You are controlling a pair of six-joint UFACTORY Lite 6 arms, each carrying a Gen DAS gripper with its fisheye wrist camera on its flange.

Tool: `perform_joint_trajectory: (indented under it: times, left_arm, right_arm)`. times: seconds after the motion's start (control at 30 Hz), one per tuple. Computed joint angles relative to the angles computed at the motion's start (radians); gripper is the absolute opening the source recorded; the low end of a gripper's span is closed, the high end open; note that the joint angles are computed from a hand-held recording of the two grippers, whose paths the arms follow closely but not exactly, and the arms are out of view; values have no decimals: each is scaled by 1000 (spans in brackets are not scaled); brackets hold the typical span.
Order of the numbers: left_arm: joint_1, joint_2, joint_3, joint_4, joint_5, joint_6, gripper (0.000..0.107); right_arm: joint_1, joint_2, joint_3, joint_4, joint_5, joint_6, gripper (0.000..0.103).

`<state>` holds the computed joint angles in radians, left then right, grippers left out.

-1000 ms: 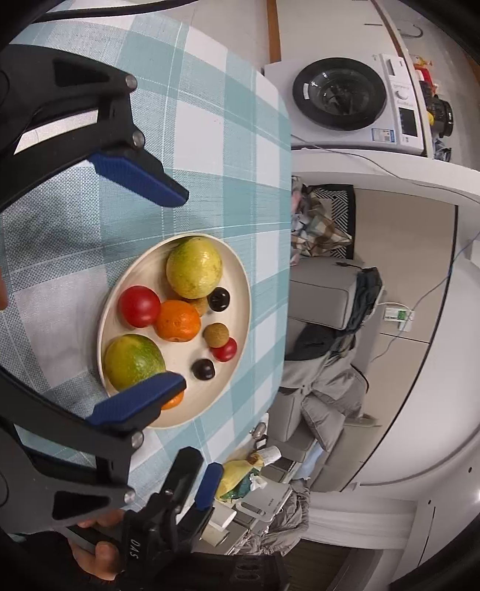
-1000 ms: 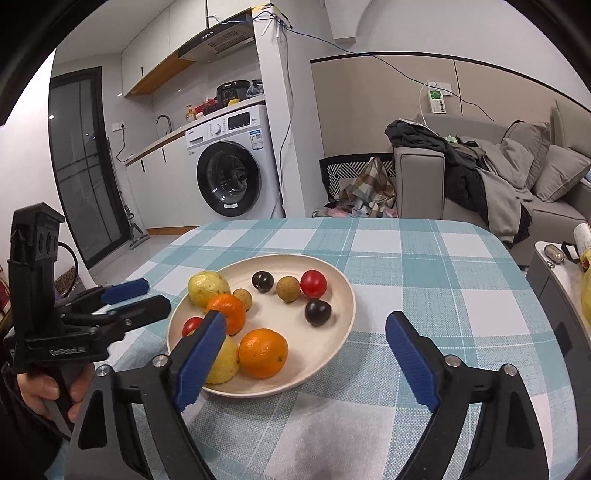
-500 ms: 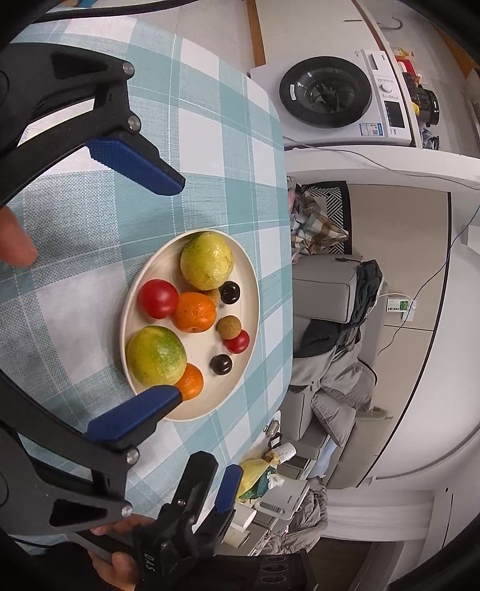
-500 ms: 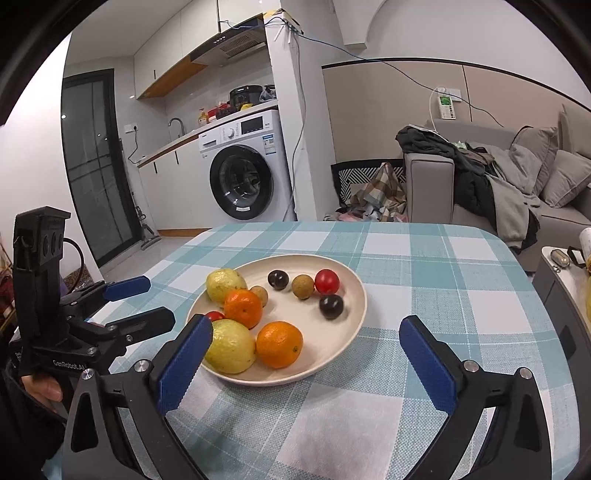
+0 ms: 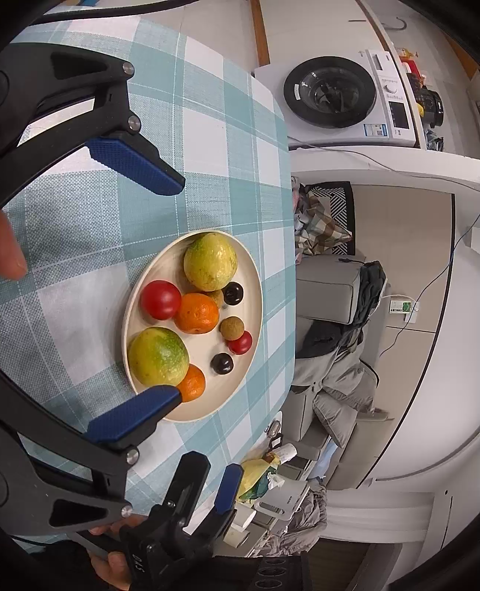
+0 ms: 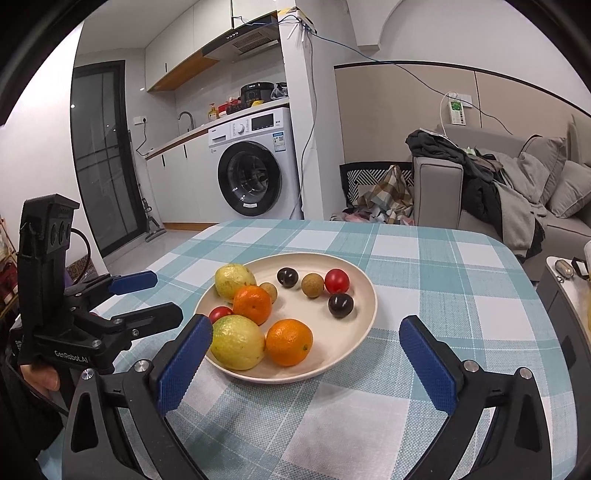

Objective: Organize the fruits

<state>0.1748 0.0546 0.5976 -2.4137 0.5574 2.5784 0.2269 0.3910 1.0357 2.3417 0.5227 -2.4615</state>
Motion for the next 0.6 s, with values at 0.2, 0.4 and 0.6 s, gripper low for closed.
perform_joint_trajectory:
  times: [0.2, 0.4, 0.6]
  left_arm:
    - [-2, 3, 4, -2, -3, 0, 102]
    - [-8, 11, 10, -5, -6, 6, 103]
    - [-9, 10, 10, -7, -7, 7, 103]
  right_arm:
    - [1, 6, 7, -7, -5, 12, 103]
    - [2, 10, 9, -10, -7, 16, 103]
    - [-5, 11, 9, -24, -7, 30, 103]
